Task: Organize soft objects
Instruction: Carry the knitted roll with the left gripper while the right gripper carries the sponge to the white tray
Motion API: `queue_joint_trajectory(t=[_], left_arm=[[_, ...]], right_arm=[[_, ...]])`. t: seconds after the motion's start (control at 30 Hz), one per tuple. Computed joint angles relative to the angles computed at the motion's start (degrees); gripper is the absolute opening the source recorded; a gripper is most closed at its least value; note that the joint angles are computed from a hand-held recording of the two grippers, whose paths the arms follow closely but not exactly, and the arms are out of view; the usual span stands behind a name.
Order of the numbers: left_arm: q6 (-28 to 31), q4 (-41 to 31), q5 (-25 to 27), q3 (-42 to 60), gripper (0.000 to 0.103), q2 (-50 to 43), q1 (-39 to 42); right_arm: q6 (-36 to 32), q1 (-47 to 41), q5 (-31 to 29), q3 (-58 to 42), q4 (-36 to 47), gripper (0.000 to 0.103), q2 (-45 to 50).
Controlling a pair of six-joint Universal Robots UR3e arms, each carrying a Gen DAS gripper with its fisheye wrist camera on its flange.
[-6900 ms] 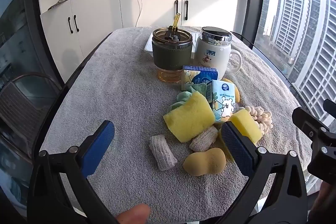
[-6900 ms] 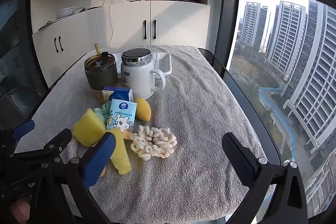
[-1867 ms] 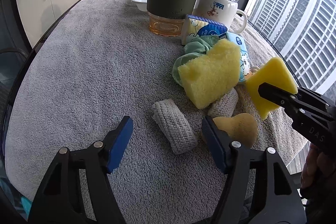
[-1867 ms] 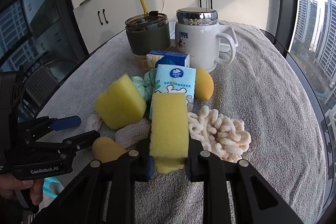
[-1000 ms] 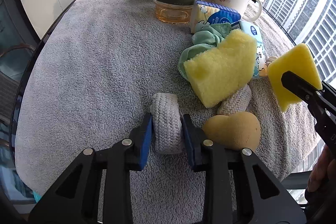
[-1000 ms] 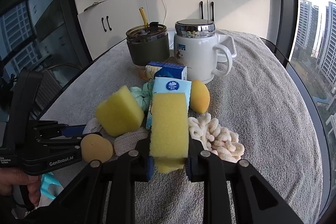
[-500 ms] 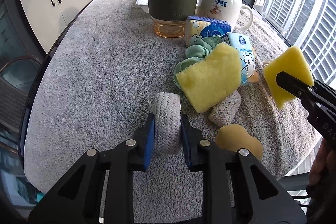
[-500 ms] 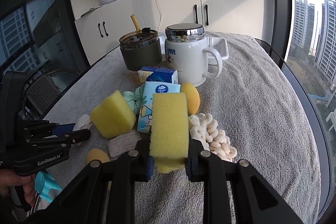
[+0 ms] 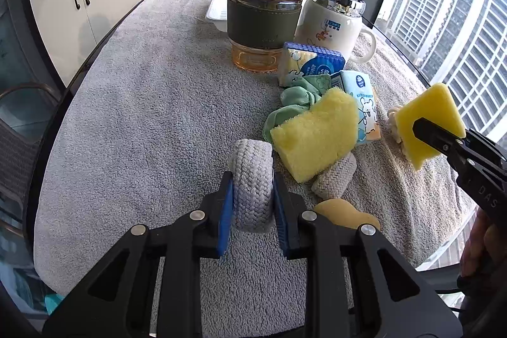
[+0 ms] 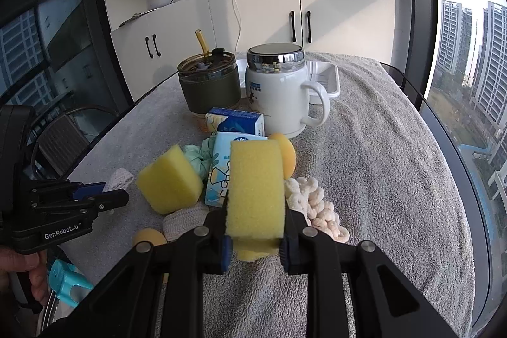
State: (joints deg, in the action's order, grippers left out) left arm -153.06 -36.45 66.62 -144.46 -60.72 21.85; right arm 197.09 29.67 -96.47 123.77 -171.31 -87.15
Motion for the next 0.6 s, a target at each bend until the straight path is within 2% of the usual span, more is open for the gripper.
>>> queue_joint_trajectory(t=[0.23,0.33,0.6], left_arm=[[0.03,3.10,-1.37,4.39,0.022,-6.91,-0.22],[0.07,4.26,-2.31,7.10,0.022,-10.75,0.54],[-1.12,10.78,-2.95,14.79,0.022,-21.91,0.79]], right_arm=[[-0.97,-1.54,1.19,-2.09,3.66,0.024,0.03],[-1.52,-3.94,3.47,-2.31,5.26,0.024,-0.73],[-4.90,-7.95,3.81,-5.40,9.72,0.024,-1.35]])
